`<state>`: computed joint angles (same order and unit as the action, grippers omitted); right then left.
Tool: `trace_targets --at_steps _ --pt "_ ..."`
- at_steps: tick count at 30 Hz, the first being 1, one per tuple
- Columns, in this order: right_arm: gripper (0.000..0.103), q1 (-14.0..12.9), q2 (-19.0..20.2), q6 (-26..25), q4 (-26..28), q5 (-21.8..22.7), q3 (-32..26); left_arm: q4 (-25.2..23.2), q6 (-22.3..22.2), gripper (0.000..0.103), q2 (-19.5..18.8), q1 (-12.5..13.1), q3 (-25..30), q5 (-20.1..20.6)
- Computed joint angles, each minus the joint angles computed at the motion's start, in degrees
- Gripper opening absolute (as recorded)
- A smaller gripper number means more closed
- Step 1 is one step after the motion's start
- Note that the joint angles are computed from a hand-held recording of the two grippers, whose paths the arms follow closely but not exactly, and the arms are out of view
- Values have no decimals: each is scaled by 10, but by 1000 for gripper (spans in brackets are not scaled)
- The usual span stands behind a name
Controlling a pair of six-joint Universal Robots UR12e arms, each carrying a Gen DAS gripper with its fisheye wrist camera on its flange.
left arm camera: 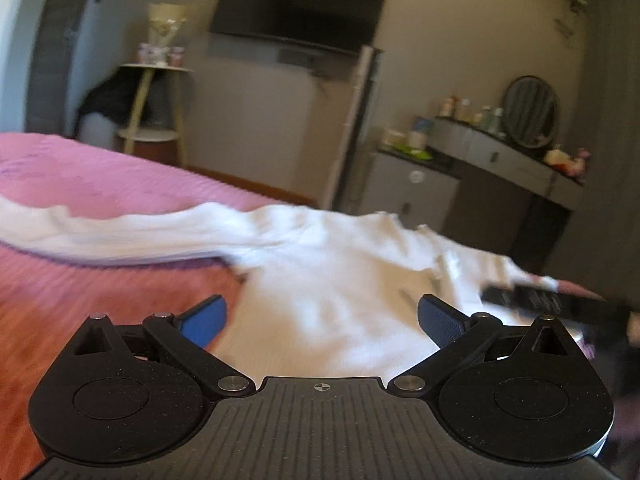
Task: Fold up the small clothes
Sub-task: 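Lift the cuff with the right gripper, lay the sleeve across the body, release, then close the left gripper on the cuff of the other sleeve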
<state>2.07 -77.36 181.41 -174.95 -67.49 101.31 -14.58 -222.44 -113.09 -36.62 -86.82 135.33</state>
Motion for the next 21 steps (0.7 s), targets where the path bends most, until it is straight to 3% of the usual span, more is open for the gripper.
trace_targets --at_steps 3,5,8,11,12,13,14,15,17,18,19,21 --pt "54 -22 -22 58 -14 -28 39 47 37 103 -11 8 13 -38" --pt "54 -34 -28 84 -19 -33 54 47 74 103 -24 14 36 -68" --pt "54 -45 -23 93 -17 -19 53 20 97 103 -51 24 87 -114" --pt "54 -53 -7 101 -51 5 49 -56 65 102 -72 37 138 -169" --pt "54 -58 -4 96 -59 17 50 -87 58 92 -79 41 154 -188" --pt "54 -61 0 97 -60 22 48 -113 57 66 -84 44 167 -199" --pt "54 -65 3 106 -60 26 46 -142 60 55 -91 47 182 -209" --pt "54 -64 11 125 -59 28 38 -166 64 49 -96 49 193 -217" --pt "54 -67 20 156 -58 43 30 -239 51 49 -103 56 214 -236" --pt "54 -67 24 160 -57 49 24 -272 40 37 -107 59 223 -241" --pt "54 -67 25 158 -58 51 24 -280 31 17 -106 60 222 -241" --pt "54 -68 26 159 -62 59 25 -264 17 14 -102 65 210 -246"
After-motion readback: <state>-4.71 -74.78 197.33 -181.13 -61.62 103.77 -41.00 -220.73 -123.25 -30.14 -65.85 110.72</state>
